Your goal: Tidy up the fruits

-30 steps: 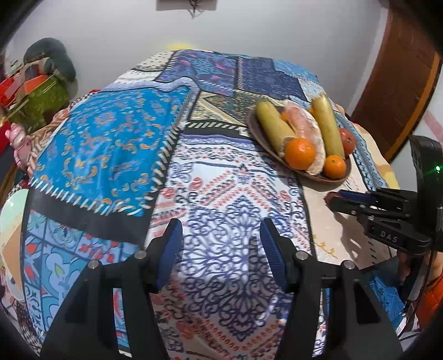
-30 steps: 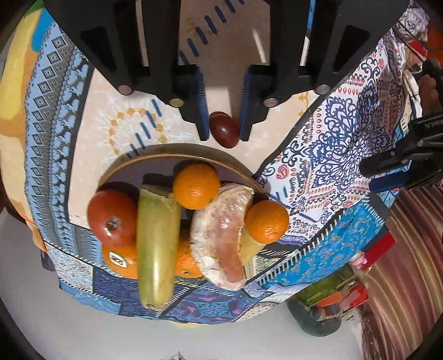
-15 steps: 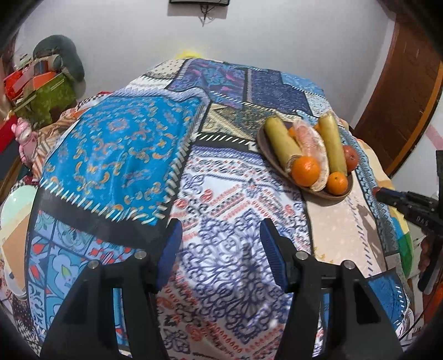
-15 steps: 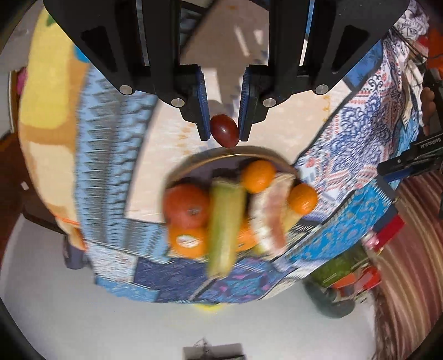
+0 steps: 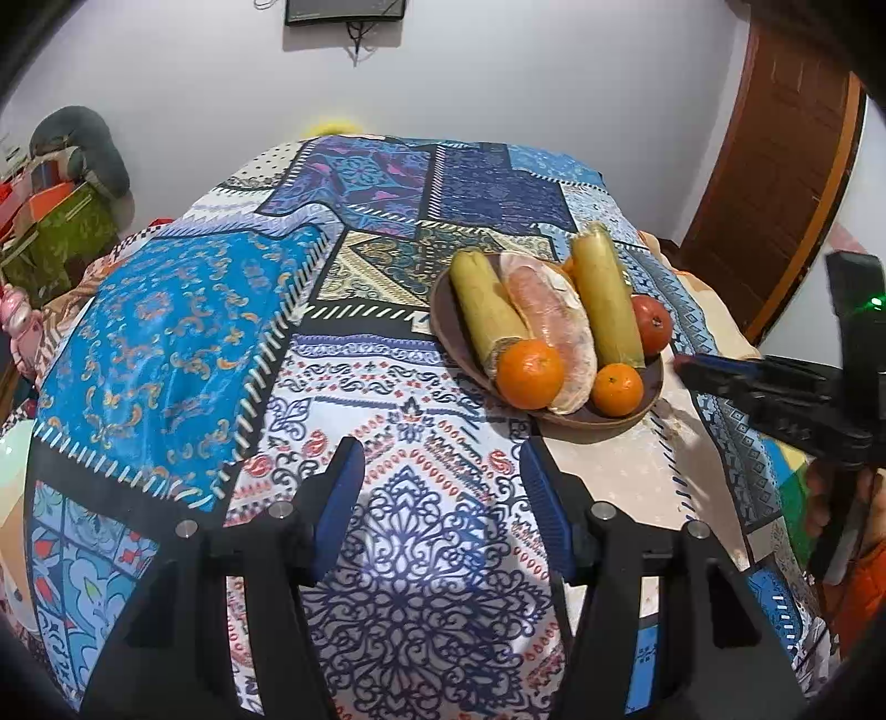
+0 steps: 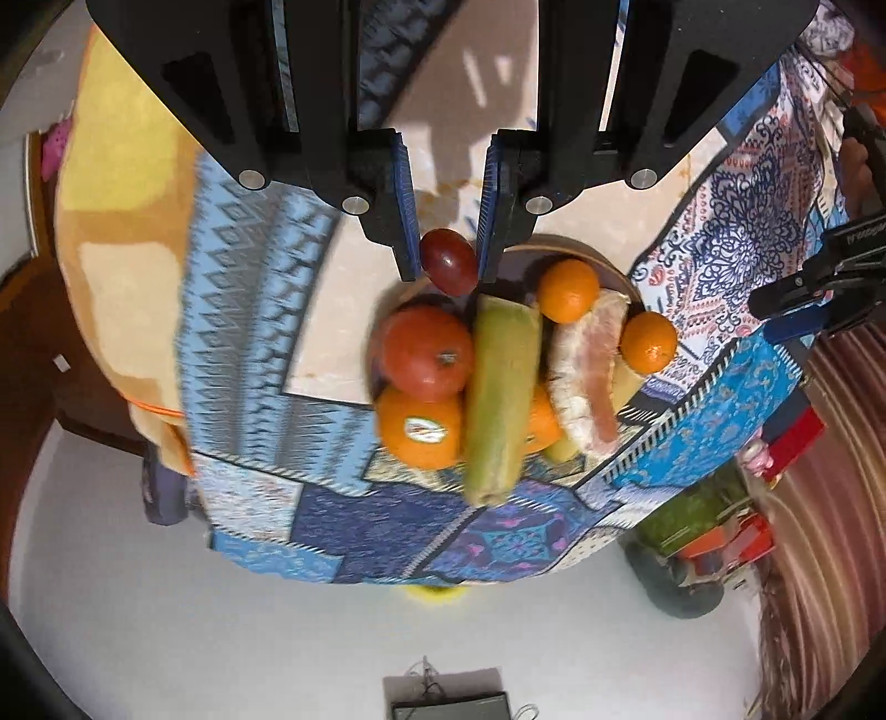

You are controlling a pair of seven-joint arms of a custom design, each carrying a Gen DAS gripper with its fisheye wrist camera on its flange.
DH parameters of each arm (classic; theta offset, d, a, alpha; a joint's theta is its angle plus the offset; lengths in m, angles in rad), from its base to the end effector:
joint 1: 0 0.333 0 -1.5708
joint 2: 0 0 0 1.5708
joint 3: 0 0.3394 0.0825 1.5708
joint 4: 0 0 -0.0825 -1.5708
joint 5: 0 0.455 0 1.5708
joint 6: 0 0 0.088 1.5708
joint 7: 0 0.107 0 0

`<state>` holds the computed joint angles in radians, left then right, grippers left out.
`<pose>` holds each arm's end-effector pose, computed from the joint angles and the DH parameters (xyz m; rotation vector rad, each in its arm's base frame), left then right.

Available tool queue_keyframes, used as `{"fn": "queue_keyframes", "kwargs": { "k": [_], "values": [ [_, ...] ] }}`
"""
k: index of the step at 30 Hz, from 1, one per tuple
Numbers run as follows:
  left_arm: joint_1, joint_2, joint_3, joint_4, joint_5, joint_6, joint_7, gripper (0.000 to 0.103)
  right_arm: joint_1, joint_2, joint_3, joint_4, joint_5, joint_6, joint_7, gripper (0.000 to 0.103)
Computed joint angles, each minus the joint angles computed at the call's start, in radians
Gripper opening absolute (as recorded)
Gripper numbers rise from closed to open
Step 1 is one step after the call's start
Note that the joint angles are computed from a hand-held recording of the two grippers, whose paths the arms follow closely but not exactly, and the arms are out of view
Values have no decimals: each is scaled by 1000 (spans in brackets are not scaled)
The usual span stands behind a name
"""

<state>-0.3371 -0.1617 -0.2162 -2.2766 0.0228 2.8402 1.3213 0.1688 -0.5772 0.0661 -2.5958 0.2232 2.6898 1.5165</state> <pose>0.5046 -0.3176 0.4923 -1.5552 2.1842 -0.9121 0.4536 0.1026 0.5097 -1.8841 1.6638 -0.4378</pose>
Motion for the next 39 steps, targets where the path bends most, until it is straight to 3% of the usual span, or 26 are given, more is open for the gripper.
{"fn": "queue_keyframes", "kwargs": {
  "k": [6, 11, 13, 17, 24, 31, 39],
  "values": [
    [-2, 16, -7, 12, 8, 3, 5, 58, 32, 68, 3, 28, 13, 25, -19, 19],
    [-3, 19, -10, 16, 10, 8, 6, 58, 22, 73, 8, 30, -5, 24, -4, 19],
    [-2, 11, -12, 16, 16, 13, -3, 58, 6, 68, 19, 32, -24, 10, 12, 27],
    [1, -26, -16, 3, 34, 34, -29, 58, 3, 33, 20, 22, -32, -2, 27, 29],
    [16, -147, -30, -34, 131, 93, -135, 58, -43, -161, 60, -34, -92, -9, 92, 29],
    [80, -344, -78, -93, 248, 157, -286, 58, -70, -397, 86, -70, -109, -2, 144, 29],
    [107, -516, -103, -130, 310, 184, -380, 58, -85, -613, 131, -92, -106, 23, 203, 30]
  ]
}}
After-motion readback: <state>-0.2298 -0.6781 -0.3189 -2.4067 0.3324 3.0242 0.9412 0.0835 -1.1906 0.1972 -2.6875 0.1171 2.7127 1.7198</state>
